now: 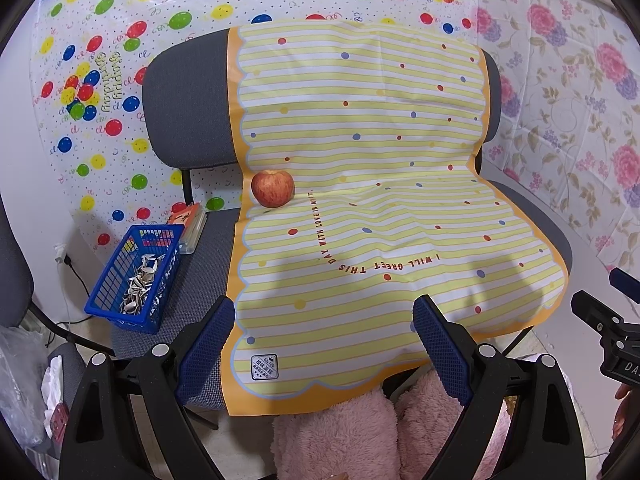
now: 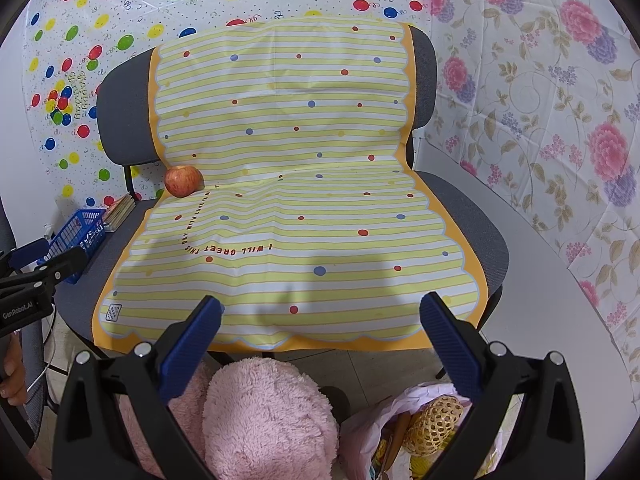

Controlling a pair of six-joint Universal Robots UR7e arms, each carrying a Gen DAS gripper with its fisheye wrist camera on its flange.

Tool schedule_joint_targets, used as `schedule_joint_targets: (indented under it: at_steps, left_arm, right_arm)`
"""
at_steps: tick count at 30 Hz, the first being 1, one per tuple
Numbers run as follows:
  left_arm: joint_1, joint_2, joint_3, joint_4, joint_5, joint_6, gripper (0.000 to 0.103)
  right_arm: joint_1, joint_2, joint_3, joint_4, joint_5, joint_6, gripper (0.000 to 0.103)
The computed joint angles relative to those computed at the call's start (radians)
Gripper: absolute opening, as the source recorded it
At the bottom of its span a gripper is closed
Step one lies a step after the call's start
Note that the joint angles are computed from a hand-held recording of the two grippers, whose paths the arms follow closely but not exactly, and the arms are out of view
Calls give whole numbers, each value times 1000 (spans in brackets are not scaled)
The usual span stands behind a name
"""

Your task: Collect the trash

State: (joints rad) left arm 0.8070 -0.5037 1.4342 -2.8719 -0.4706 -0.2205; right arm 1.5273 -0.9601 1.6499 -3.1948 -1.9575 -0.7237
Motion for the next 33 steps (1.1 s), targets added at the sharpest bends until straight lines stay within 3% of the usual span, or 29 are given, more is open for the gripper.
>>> schedule_joint_targets:
  at_steps: [24,33]
  left_arm:
    - [6,8,-10,-26,1,13,90]
    - [39,26,-63,72,-47,-45,90]
  right_arm:
    - [-8,7,-8,7,-5,5,97]
    - [-13,58,-76,44,-23,20,97]
